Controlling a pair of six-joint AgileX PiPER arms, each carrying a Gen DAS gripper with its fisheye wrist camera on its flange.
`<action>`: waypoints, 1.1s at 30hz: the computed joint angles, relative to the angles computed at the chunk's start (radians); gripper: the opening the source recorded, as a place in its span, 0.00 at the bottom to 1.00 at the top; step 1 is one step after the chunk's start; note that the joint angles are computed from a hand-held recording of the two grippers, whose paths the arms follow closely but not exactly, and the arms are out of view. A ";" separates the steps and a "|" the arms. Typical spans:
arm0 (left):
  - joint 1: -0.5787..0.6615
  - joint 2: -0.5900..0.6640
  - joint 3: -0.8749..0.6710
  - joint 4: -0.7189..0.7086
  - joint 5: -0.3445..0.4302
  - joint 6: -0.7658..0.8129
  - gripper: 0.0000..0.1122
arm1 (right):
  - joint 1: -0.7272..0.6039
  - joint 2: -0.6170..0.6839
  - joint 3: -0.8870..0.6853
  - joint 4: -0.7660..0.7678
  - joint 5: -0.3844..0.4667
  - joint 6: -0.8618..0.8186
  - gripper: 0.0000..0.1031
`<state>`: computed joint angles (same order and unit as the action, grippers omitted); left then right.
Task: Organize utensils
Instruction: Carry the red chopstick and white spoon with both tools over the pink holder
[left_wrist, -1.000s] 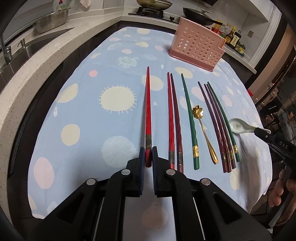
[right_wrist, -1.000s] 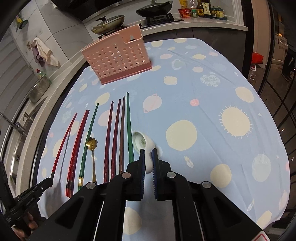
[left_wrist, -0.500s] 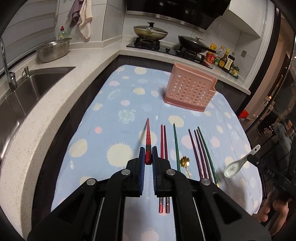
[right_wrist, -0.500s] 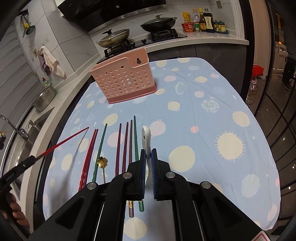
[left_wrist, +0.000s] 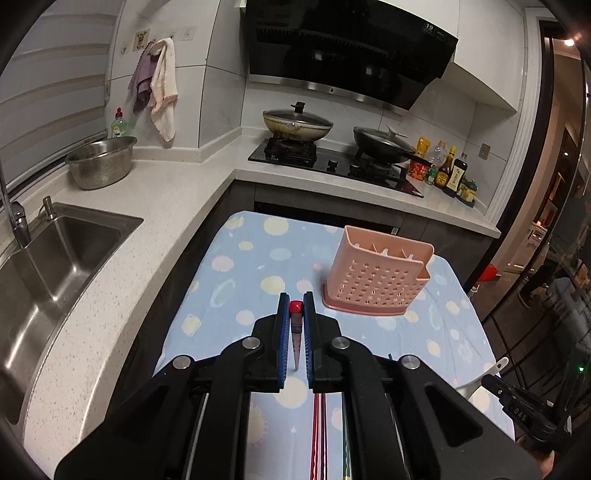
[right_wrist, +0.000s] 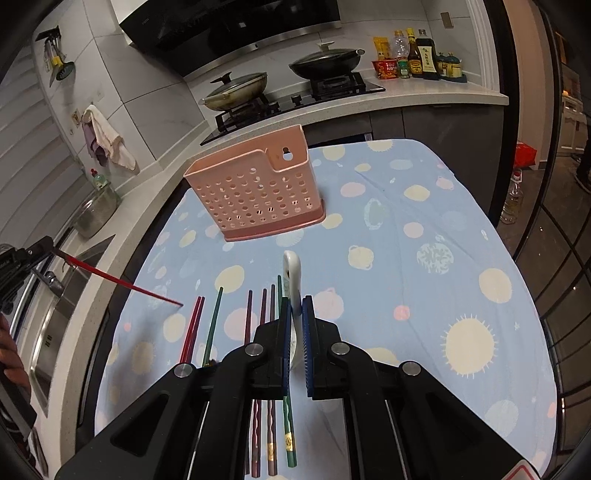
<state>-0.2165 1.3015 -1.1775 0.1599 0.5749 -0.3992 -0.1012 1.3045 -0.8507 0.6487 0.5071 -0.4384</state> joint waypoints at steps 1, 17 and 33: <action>0.001 0.018 -0.028 -0.006 0.002 0.010 0.06 | -0.007 0.021 -0.029 0.014 0.006 -0.011 0.06; -0.039 0.418 -0.790 -0.099 0.128 0.143 0.06 | 0.017 0.463 -0.727 -0.135 0.059 0.192 0.06; -0.021 0.778 -1.197 -0.160 0.269 0.164 0.06 | 0.083 0.800 -1.108 -0.348 0.162 0.382 0.06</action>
<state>-0.2375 2.0793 -2.3748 0.0004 0.8438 -0.2349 -0.0180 2.1044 -1.9584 0.3005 0.6687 -0.0561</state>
